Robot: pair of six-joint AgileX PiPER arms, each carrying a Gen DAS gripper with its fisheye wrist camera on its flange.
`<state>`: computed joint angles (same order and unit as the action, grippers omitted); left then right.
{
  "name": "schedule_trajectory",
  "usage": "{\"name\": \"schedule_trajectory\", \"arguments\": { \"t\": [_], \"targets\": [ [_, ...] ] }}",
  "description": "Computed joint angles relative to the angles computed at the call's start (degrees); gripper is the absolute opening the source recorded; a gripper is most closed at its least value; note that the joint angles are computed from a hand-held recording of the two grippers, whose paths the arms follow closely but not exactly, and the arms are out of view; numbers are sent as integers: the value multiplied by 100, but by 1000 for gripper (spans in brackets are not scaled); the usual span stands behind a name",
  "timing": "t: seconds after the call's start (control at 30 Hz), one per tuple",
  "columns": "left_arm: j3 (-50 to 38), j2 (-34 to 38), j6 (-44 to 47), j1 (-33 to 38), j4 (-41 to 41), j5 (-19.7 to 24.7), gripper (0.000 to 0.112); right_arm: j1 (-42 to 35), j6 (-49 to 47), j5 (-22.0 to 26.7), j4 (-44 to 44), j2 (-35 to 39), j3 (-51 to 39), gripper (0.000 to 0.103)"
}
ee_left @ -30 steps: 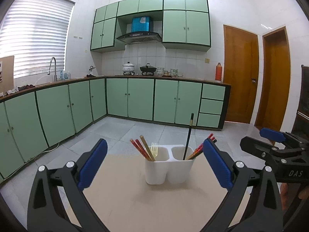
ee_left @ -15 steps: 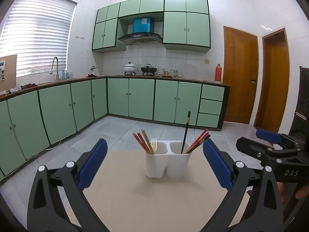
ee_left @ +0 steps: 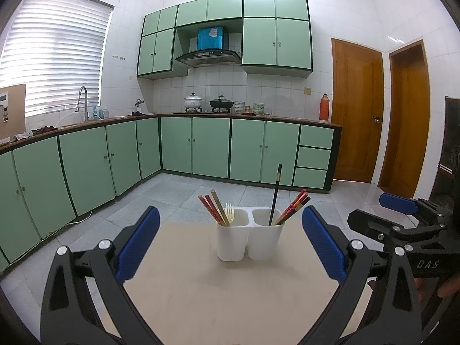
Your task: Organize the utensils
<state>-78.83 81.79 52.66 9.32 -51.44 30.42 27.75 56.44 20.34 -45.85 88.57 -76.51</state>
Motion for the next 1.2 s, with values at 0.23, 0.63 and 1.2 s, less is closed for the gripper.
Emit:
{"name": "schedule_trajectory", "arguments": {
  "t": [0.23,0.63,1.2],
  "targets": [
    [100,-70,70,0,-51,-42,96,0,-2,-16,-23,-5,6,97],
    [95,-86,76,26,-62,-17,96,29,35,-5,-62,17,-14,97],
    [79,-94,77,72,-63,31,96,41,13,18,-42,31,-39,97]
  ]
}}
